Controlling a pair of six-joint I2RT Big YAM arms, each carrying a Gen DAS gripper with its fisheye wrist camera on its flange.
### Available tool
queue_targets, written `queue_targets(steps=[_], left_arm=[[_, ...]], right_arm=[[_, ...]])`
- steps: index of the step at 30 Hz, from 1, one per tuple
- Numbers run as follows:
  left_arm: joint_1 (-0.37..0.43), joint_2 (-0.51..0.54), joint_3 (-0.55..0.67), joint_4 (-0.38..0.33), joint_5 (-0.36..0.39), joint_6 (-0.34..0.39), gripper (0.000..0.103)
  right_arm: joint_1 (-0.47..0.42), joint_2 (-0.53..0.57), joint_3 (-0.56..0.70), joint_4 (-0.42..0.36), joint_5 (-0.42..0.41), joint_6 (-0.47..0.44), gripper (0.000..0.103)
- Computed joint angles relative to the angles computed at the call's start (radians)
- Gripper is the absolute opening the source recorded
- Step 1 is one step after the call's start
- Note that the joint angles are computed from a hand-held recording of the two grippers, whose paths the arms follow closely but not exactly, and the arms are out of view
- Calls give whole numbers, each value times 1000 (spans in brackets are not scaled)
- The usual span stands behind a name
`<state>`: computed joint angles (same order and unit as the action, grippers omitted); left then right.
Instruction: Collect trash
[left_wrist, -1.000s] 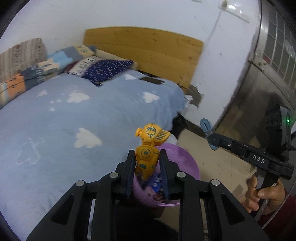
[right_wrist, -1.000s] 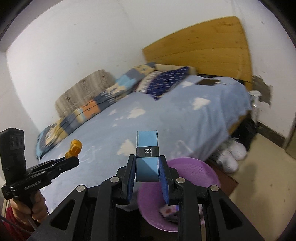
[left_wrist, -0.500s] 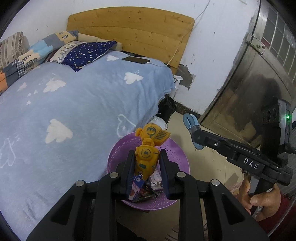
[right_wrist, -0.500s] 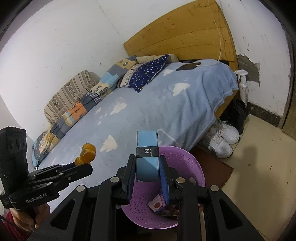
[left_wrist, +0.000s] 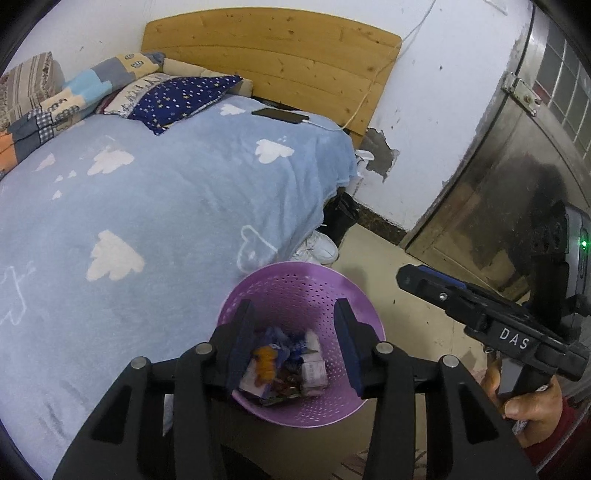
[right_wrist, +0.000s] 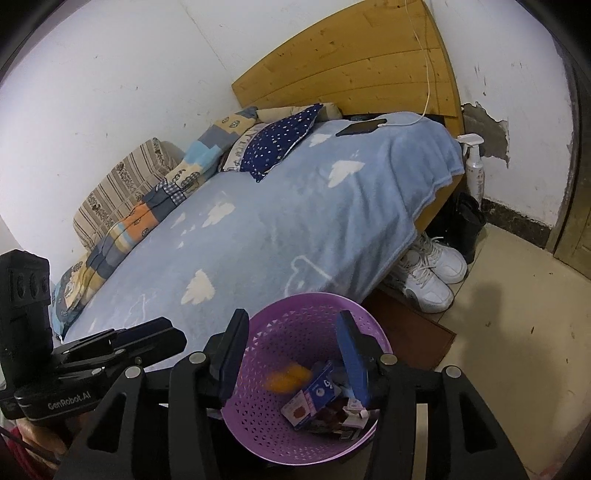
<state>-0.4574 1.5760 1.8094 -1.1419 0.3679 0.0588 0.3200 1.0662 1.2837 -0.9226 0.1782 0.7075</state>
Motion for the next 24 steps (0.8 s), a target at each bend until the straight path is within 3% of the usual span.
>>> queue_targets(steps=[3,8,12,17,21,24], left_arm=[[18,-33,-27,24,-6,-1,50],[69,-108,-82,73,-4,-9,58],[123,-181,-138,123,-25,-18,70],[196,-287,-225,177,-76,-4,86],[246,-360,-288,201,-92,17,94],[277,-415,-339,225,-100,30,96]], right_arm=[[15,-3,9,-11,16,1,54],[76,8,57,-55,109,-7,65],[156,39,116,-119,221,-3,72],[267,100,196,-232,388,50,88],[356,178,284,-405,545,204,91],[402,227,336,-535,607,336,96]])
